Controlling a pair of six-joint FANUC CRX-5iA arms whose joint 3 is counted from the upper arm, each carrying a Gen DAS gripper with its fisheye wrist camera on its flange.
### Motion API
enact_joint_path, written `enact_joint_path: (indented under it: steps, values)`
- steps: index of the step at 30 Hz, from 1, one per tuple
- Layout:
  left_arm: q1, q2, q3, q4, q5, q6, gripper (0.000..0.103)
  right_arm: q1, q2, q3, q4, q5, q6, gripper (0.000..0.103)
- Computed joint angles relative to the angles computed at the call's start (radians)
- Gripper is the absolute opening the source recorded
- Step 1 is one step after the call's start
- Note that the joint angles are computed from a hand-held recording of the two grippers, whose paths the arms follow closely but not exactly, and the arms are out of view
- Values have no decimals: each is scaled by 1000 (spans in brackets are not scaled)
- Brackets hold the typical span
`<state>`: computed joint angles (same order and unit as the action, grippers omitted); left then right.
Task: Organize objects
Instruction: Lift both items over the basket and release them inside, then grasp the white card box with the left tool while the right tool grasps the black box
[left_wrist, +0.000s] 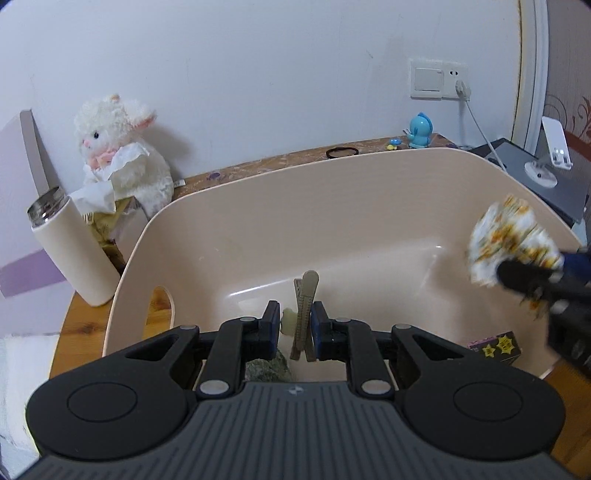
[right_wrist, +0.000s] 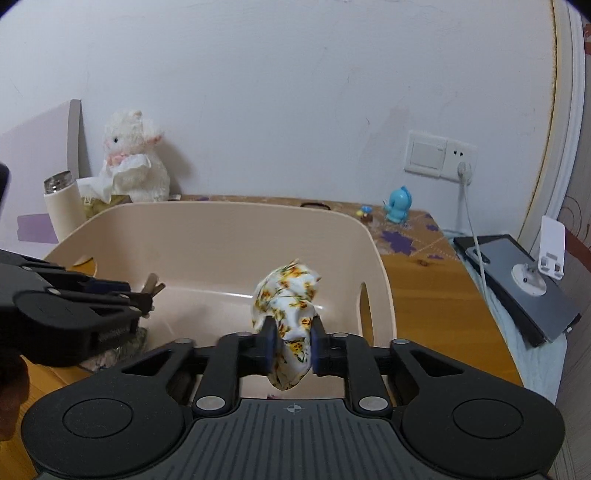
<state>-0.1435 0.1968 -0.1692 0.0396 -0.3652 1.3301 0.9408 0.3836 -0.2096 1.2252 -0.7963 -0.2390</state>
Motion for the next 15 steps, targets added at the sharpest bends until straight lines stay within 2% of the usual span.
enact_joint_path:
  steps: [1, 2, 4, 5, 7, 10, 12, 15]
  values:
    - [1, -5, -2, 6, -4, 1, 30, 0, -2, -3, 2, 2, -2, 36]
    - [3, -11, -5, 4, -7, 4, 46, -1, -7, -10, 11, 6, -12, 37]
    - [5, -35, -23, -10, 10, 14, 66, 3, -20, -26, 33, 7, -32, 54]
    - [6, -48, -35, -14, 21, 14, 71, 8, -26, -33, 47, -2, -44, 59]
    - [11, -78, -65, 8, 39, -20, 72, 19, -36, -45, 70, -24, -61, 69]
    - [27, -128, -117, 55, 57, -75, 78, 42, -57, -65, 87, -51, -86, 76]
    - [34, -158, -136, 39, 57, -49, 81, 57, -73, -80, 97, -65, -104, 77]
    - [61, -205, -196, 121, 61, -99, 82, 88, -88, -96, 98, -93, -126, 83]
